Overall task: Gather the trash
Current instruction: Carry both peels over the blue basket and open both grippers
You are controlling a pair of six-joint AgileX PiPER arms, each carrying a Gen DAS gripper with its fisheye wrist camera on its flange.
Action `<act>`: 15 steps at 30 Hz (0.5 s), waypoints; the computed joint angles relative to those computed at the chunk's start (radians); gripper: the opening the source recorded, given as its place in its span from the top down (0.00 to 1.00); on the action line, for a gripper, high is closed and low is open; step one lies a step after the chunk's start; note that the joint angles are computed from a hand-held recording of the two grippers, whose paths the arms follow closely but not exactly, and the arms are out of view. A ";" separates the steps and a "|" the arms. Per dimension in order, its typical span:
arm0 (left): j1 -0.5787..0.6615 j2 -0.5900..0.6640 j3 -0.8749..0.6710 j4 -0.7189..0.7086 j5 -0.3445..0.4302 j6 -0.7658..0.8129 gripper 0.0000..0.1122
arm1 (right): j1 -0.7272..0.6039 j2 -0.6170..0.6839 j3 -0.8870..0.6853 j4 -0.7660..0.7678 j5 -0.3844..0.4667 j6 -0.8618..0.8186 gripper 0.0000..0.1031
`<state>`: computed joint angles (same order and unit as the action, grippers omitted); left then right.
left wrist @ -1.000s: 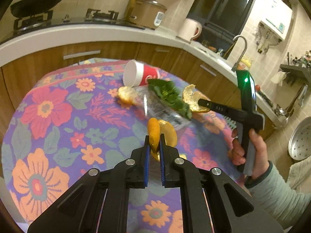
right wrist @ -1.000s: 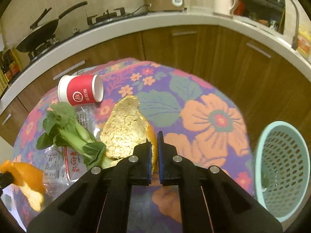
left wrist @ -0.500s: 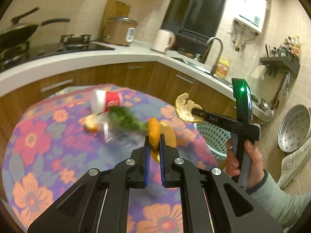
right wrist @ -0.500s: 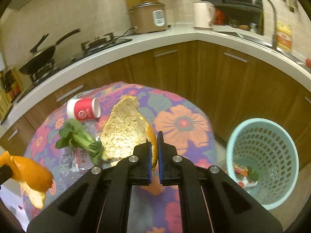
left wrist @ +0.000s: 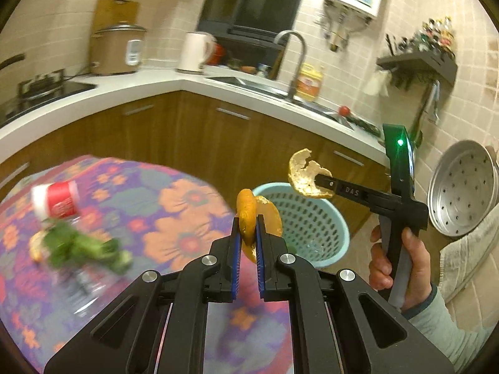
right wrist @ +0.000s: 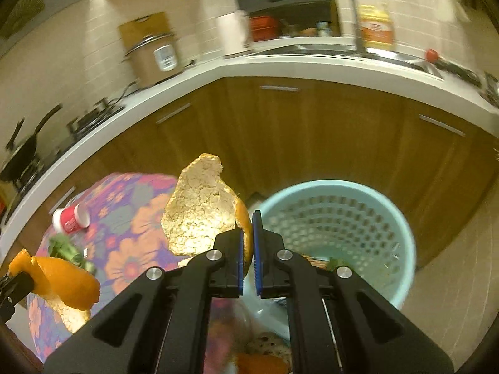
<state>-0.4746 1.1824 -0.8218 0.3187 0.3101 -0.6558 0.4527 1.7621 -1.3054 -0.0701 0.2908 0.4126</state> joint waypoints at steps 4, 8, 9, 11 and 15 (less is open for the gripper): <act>-0.064 0.161 -0.132 0.060 -0.007 -0.066 0.94 | -0.107 -0.010 0.057 0.222 -0.034 -0.224 0.97; -0.097 0.307 -0.266 0.038 -0.007 -0.035 0.94 | -0.187 0.005 0.090 0.464 -0.050 -0.472 0.97; -0.102 0.335 -0.291 0.027 -0.005 -0.024 0.94 | -0.200 0.012 0.093 0.511 -0.051 -0.519 0.97; -0.111 0.400 -0.354 -0.008 0.002 0.014 0.94 | -0.225 0.032 0.097 0.596 -0.053 -0.610 0.97; -0.136 0.536 -0.482 -0.049 0.030 0.085 0.94 | -0.265 0.085 0.083 0.701 -0.043 -0.718 0.97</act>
